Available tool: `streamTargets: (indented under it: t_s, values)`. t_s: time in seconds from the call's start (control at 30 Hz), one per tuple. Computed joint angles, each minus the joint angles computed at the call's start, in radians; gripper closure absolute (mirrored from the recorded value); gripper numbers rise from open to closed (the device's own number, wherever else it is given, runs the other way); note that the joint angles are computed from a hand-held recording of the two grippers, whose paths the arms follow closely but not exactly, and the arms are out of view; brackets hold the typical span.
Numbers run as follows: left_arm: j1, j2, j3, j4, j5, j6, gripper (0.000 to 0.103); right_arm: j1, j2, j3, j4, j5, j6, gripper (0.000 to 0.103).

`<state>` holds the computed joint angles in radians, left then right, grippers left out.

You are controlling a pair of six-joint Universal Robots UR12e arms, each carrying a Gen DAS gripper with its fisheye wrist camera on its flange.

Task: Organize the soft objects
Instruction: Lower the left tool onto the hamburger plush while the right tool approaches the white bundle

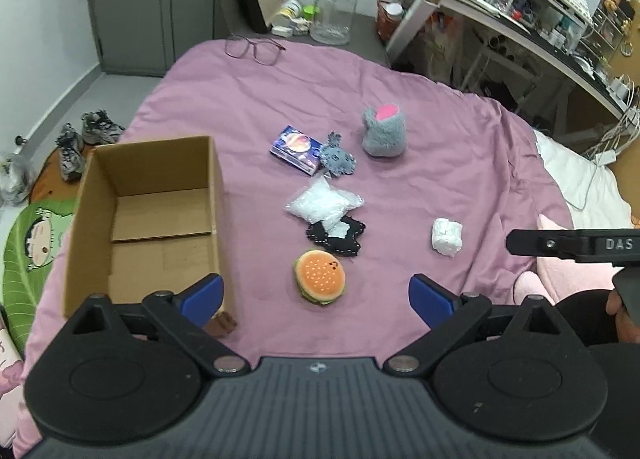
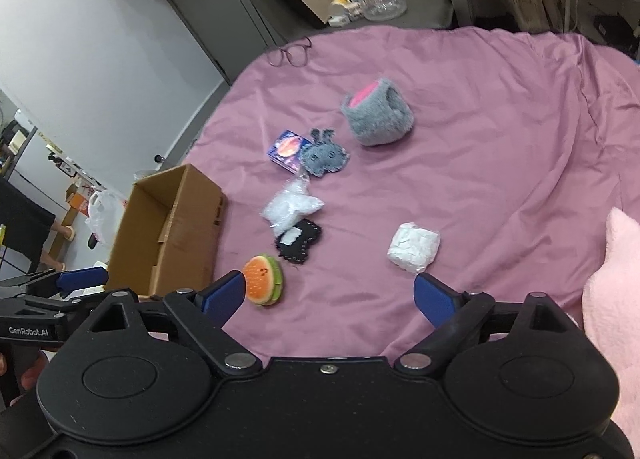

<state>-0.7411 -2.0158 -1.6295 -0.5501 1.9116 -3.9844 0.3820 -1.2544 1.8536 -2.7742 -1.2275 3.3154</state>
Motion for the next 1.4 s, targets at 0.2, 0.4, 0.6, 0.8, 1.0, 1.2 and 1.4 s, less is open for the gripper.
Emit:
streamTargets:
  t_s: [0.2,0.4,0.6,0.8,1.0,1.2,1.4]
  values:
    - [0.028,-0.032,0.023,0.001,-0.073,0.025,0.013,-0.008,0.037,-0.034,0.030,-0.003,0.007,0.016]
    - [0.054,-0.069,0.053,-0.027,-0.135,0.057,0.020,-0.015,0.081,-0.072,0.070,-0.007,0.021,0.017]
    - [0.078,-0.109,0.090,-0.091,-0.219,0.109,0.024,-0.023,0.121,-0.107,0.127,0.003,0.042,0.023]
    - [0.099,-0.142,0.118,-0.132,-0.272,0.138,0.024,-0.028,0.159,-0.137,0.160,0.008,0.053,0.023]
    - [0.112,-0.172,0.148,-0.171,-0.304,0.157,0.024,-0.032,0.185,-0.159,0.199,0.017,0.059,0.024]
    - [0.124,-0.195,0.168,-0.197,-0.344,0.167,0.024,-0.034,0.205,-0.177,0.225,0.014,0.063,0.027]
    - [0.124,-0.221,0.204,-0.249,-0.350,0.188,0.024,-0.029,0.212,-0.180,0.228,0.006,0.045,0.040]
